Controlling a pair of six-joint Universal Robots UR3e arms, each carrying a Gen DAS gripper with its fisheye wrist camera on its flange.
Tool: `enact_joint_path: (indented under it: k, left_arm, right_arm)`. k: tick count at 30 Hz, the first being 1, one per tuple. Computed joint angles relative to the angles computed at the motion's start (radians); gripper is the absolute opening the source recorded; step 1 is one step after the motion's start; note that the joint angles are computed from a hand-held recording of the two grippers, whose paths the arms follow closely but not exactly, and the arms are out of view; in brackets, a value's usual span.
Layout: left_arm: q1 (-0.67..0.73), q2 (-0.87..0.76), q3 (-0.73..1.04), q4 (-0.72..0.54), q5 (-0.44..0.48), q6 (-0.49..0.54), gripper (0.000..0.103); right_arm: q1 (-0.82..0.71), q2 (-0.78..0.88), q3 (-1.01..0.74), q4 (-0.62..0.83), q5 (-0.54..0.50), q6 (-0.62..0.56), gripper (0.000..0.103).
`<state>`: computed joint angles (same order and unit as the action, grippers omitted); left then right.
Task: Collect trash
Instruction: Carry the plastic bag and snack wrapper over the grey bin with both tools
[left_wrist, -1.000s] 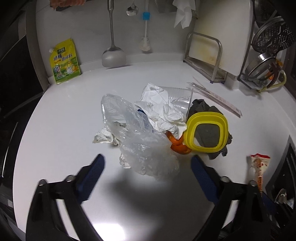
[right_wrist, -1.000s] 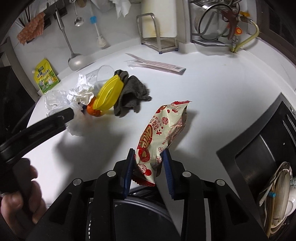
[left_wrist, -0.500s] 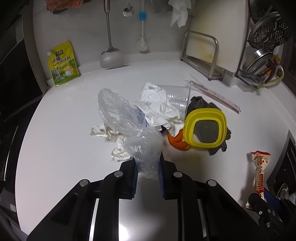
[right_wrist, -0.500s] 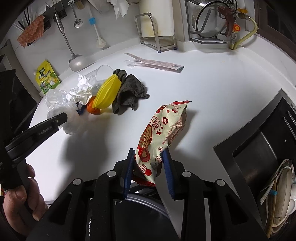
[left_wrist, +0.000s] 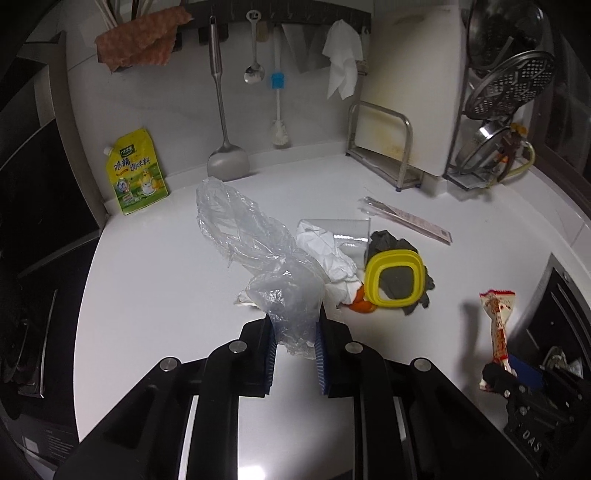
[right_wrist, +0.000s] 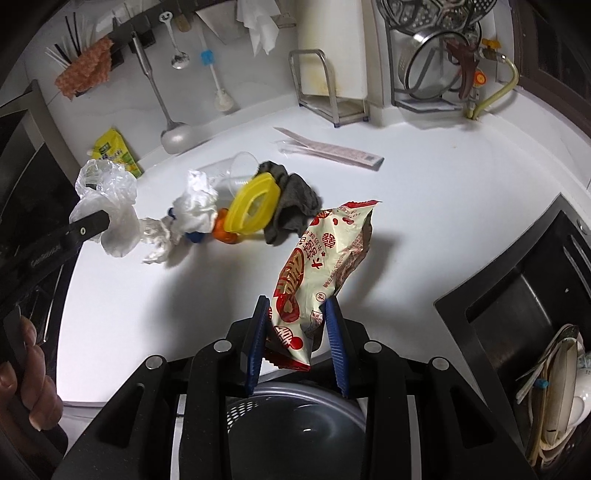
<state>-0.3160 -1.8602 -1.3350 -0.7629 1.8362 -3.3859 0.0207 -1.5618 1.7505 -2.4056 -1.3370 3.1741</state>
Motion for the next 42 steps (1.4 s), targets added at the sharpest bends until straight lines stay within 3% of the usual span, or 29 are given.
enact_joint_path:
  k: [14, 23, 28, 42]
  left_arm:
    - [-0.062, 0.29, -0.271, -0.069, -0.096, 0.089, 0.018]
    - [-0.134, 0.407, -0.445, -0.1, -0.145, 0.09, 0.018]
    - [-0.132, 0.462, -0.554, -0.07, -0.242, 0.133, 0.018]
    - [-0.156, 0.409, -0.591, -0.105, -0.343, 0.161, 0.018]
  right_arm:
    - [-0.003, -0.318, 0.156, 0.181, -0.003, -0.05, 0.03]
    - [-0.012, -0.528, 0.289, 0.306, 0.008, -0.062, 0.03]
    - [0.014, -0.594, 0.366, 0.355, 0.017, -0.054, 0.03]
    - [-0.025, -0.713, 0.508, 0.458, 0.06, -0.072, 0.03]
